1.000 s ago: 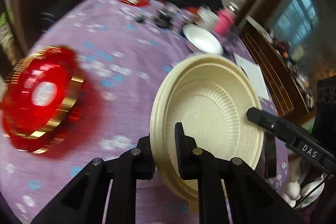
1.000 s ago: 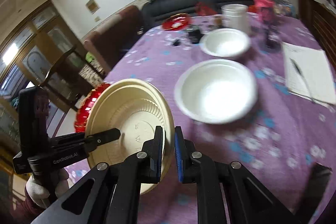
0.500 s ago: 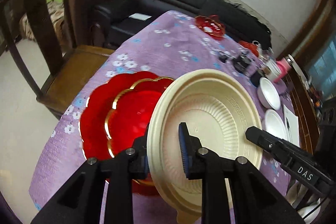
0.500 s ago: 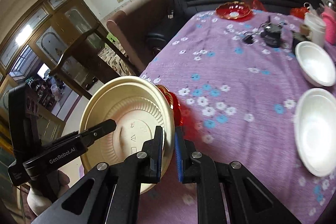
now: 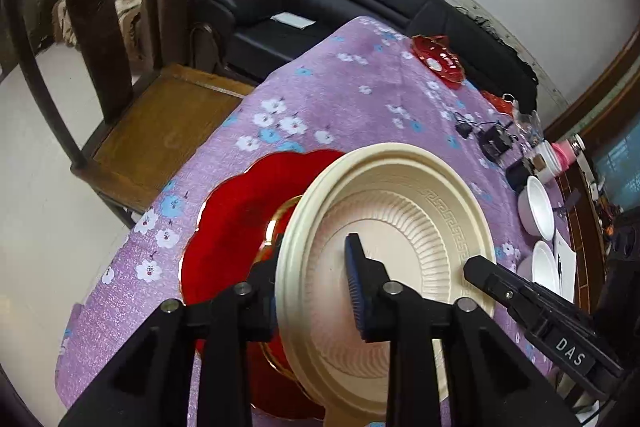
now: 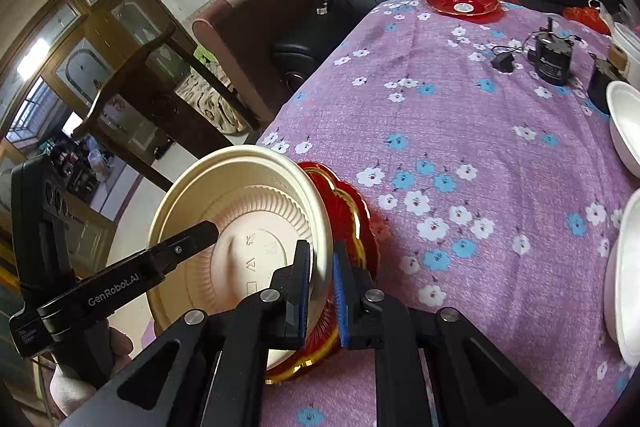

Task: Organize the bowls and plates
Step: 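Carry the beige plate with the right tool and lower it onto the red stack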

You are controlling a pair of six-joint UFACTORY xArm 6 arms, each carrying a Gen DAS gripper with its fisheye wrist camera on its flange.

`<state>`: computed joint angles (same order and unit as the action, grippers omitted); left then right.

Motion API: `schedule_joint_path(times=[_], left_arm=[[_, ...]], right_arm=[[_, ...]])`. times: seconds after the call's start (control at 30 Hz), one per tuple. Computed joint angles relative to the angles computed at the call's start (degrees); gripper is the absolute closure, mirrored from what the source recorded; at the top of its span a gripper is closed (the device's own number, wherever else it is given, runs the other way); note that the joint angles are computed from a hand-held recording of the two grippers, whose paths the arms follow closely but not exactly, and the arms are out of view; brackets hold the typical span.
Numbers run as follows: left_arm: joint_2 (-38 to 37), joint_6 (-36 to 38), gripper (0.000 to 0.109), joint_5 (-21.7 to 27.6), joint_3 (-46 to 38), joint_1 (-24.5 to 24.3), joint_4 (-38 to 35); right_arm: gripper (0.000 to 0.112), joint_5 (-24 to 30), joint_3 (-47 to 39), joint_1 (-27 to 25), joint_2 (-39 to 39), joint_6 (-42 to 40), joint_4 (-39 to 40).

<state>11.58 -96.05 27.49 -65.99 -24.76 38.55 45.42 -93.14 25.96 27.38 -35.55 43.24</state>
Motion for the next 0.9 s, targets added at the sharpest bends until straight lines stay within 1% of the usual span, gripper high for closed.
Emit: schedule_joint_path(times=[0.03, 0.07, 0.17, 0.23, 0.27, 0.3, 0.4, 0.57, 0.63, 0.7, 0.77, 0.9], left_arm=[[-0.03, -0.03, 0.072, -1.56, 0.83, 0.52, -0.39], [-0.15, -0.24, 0.070, -2.66, 1.34, 0.80, -0.19], [-0.56, -1.49, 0.061, -4.32, 1.89, 0.94, 1.81], [-1.16, -3.03, 0.044, -4.13, 2.01, 0.64, 3.74], [-1.49, -4.39, 0.041, -3.79, 2.06, 0.48, 5.32], [-1.97, -6.06, 0.040, -3.15, 2.10, 0.16, 7.39], [-3.20, -8.01, 0.040, -1.28, 2.26, -0.68, 9.77], [-5.65, -10.75, 0.039, 2.82, 2.86, -3.02, 13.16], [-6.34, -12.04, 0.039, 4.42, 2.89, -4.25, 14.32], [-6.79, -12.96, 0.039, 7.06, 2.32, -6.03, 15.42], [-6.83, -13.78, 0.039, 10.44, 1.02, -8.51, 17.37], [-6.07, -14.42, 0.032, 15.95, -2.03, -12.44, 20.11]], right_arm=[[0.099, -0.08, -0.21, 0.35, 0.29, 0.14, -0.08], [0.098, -0.43, -0.06, 0.60, 0.26, 0.14, -0.19], [0.098, -3.56, 1.28, 1.68, -0.19, -0.44, -0.71], [0.095, -6.61, 2.66, 2.32, -0.77, -1.13, -0.85], [0.094, -7.30, 3.04, 2.44, -0.94, -1.64, -0.41], [0.093, -7.92, 3.34, 2.52, -1.15, -2.41, 0.24], [0.093, -11.13, 5.81, 2.75, -3.12, -5.97, 3.12], [0.093, -12.63, 10.12, 1.67, -7.47, -11.96, 8.78], [0.090, -13.58, 12.92, 1.11, -9.86, -14.74, 11.08], [0.080, -14.25, 15.55, 0.45, -11.91, -17.51, 13.50], [0.076, -14.69, 17.73, -0.21, -13.60, -19.57, 15.35], [0.074, -15.06, 21.70, -2.94, -16.66, -23.59, 19.25]])
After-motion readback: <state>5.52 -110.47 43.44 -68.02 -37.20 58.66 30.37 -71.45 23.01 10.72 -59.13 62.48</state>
